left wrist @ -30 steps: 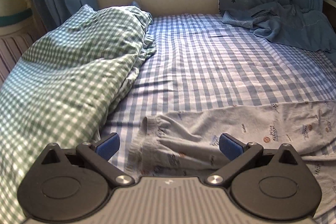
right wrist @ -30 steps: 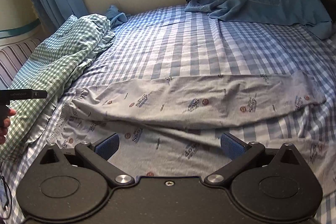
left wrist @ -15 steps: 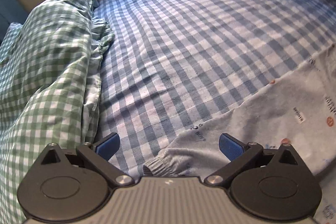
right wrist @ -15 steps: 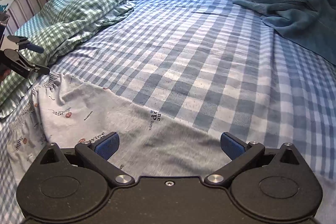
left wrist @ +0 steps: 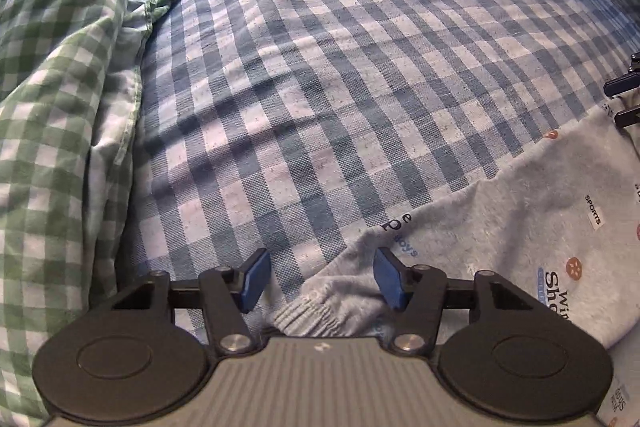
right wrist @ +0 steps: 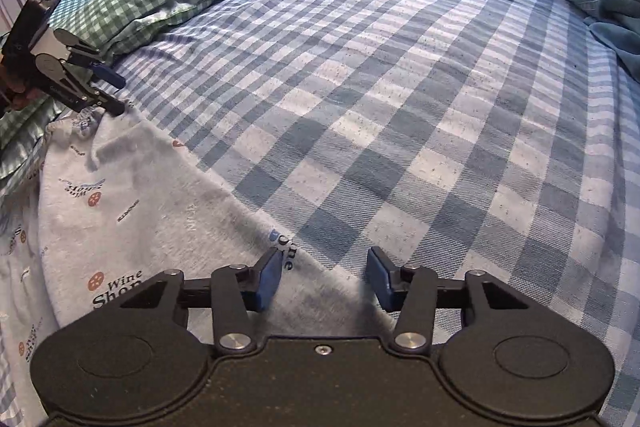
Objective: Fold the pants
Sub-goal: 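Lower both grippers onto the grey pants waistband corners, then close the left gripper on one waistband corner while the right gripper grasps the other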
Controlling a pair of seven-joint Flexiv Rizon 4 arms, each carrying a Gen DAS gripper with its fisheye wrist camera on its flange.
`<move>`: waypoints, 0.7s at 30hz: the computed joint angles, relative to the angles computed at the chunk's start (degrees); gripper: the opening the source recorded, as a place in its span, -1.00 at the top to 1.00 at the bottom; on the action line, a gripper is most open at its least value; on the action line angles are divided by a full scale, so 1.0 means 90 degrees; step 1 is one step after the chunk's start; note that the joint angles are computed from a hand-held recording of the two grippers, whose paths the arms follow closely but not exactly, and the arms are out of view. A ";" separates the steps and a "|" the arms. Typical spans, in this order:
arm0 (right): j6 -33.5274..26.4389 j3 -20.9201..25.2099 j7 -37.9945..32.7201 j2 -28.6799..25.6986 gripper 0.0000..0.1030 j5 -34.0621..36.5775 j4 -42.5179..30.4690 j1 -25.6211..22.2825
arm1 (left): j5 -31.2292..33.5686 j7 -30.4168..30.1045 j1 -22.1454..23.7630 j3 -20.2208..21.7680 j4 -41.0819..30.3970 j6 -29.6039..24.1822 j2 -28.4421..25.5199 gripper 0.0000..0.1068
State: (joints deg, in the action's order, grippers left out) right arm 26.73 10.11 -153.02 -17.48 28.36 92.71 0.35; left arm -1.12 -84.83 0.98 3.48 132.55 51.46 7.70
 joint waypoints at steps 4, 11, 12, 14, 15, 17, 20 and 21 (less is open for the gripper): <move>0.0462 0.0016 -0.0140 0.0194 0.43 -0.0271 0.0381 0.0126 | -0.0431 0.0197 -0.0073 0.0051 0.0082 -0.0047 0.0055 0.63; 0.1259 0.0055 -0.0374 0.0578 1.00 -0.0636 0.1035 0.0362 | 0.0648 -0.0646 -0.0060 -0.0273 -0.0174 -0.0121 0.0293 0.93; 0.1421 0.0060 -0.0435 0.0644 1.00 -0.0695 0.1120 0.0402 | 0.1047 -0.0952 -0.0017 -0.0376 -0.0259 -0.0112 0.0359 0.93; 0.1718 0.0069 -0.0561 0.0739 1.00 -0.0707 0.1193 0.0461 | 0.1832 -0.1472 0.0057 -0.0576 -0.0472 -0.0099 0.0437 0.93; 0.1855 0.0061 -0.0560 0.0749 1.00 -0.0712 0.1175 0.0498 | 0.2078 -0.1637 0.0061 -0.0622 -0.0539 -0.0046 0.0462 0.93; 0.2214 0.0041 -0.0475 0.0692 1.00 -0.0784 0.1114 0.0592 | 0.2590 -0.2020 0.0102 -0.0739 -0.0741 0.0003 0.0448 0.93; 0.2587 0.0019 -0.0163 0.0411 1.00 -0.0898 0.0804 0.0698 | 0.3224 -0.2530 0.0164 -0.0838 -0.1137 0.0020 0.0180 0.93; 0.2676 0.0024 -0.0037 0.0292 1.00 -0.0946 0.0686 0.0722 | 0.3303 -0.2631 0.0154 -0.0820 -0.1257 -0.0011 0.0046 0.93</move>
State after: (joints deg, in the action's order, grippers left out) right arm 50.82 10.33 -153.36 -14.85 19.85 98.88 6.84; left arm 28.60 -108.51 2.37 -3.91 121.24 51.36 8.12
